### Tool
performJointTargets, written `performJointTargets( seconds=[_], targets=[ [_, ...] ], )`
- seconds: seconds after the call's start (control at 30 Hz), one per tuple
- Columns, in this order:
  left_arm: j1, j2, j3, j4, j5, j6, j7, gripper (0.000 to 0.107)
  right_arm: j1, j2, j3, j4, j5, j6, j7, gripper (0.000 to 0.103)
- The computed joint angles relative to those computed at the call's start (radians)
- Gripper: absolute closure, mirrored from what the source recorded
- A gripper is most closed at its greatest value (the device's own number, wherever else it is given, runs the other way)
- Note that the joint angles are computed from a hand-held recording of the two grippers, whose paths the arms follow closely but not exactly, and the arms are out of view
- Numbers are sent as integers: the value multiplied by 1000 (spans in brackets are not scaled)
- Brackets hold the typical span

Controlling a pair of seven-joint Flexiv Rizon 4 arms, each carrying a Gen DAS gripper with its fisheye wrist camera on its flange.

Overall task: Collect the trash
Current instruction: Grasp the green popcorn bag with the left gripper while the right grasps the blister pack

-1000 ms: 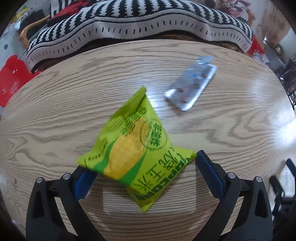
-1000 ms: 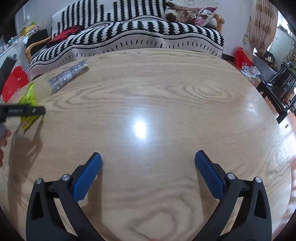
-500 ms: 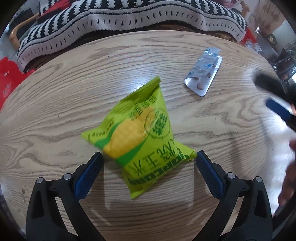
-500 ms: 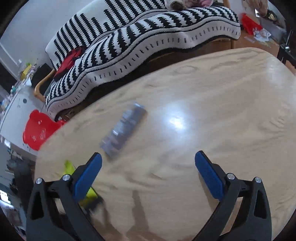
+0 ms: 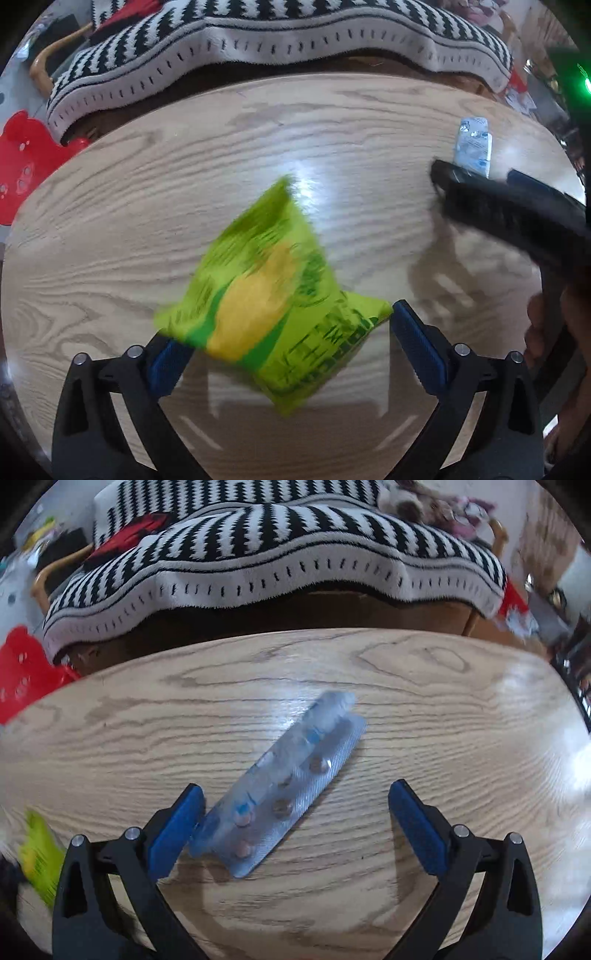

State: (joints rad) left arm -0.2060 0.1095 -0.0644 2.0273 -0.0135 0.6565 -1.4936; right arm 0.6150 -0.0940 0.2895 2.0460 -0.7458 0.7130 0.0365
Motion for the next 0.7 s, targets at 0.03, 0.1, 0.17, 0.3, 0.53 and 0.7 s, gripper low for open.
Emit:
performJointTargets(
  seconds=[0.03,0.1,0.17,0.3,0.53,0.7],
  targets=[
    [1,0,5,5,-4,15,14,10,-2,4,-2,10,-18,15,3,9],
    [0,8,16,31,-19,74,57,16,-10,22,-5,34,-71,53,12,45],
    [11,20,22,41,-16,109,53,54,-27,33,-3,47,-31,124,-16,71],
    [22,53,30,53,-28,54,80,55,-50,86,10,115,-5,234,28,72],
    [1,186,24,96,-60,-17,94,55,-45,254,100,199,39,167,82,72],
    [-42,307,-7,105,-74,-89,91,55,-20,412,194,228,134,20,99,72]
  ],
)
